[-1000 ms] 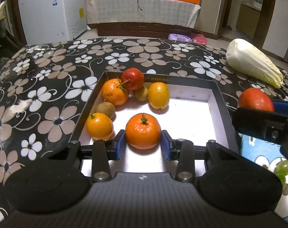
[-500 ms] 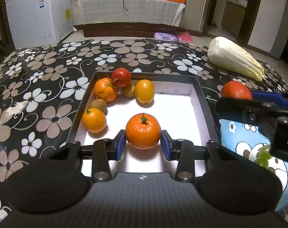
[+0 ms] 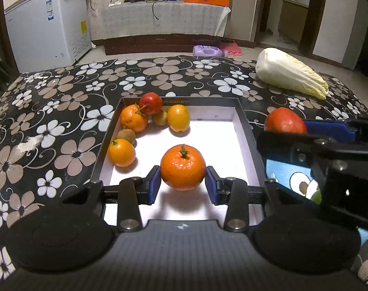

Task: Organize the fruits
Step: 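Carry the red apple and orange tomato over the blue plate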

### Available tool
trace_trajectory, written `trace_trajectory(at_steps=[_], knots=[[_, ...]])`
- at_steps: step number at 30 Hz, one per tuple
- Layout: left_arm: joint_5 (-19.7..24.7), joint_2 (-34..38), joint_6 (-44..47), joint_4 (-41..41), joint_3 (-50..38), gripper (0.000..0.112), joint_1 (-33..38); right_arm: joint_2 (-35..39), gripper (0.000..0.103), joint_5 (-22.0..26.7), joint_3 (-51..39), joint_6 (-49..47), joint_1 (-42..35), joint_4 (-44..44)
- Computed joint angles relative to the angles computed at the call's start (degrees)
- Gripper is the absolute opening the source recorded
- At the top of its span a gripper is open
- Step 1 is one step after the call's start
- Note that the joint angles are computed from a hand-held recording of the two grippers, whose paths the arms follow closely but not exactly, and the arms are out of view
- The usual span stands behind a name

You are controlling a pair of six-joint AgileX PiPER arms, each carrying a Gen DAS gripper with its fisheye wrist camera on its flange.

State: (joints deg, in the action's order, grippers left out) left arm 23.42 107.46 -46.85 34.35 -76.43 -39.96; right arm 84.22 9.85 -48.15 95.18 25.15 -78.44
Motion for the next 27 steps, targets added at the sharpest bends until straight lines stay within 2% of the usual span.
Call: trace_trajectory(at_steps=[20,27], knots=[[0.5,-1.3,-2.7,3.5,0.4,0.045,-3.0,-5.4,0.037,1.3,4.5,6.3,0.1,-5.5],[0.1,-1.3,-4.1,5.1,0.0,0.045,-5.6,-8.1,0.037,1.6,6.7,4.7,-1.1,-3.9]])
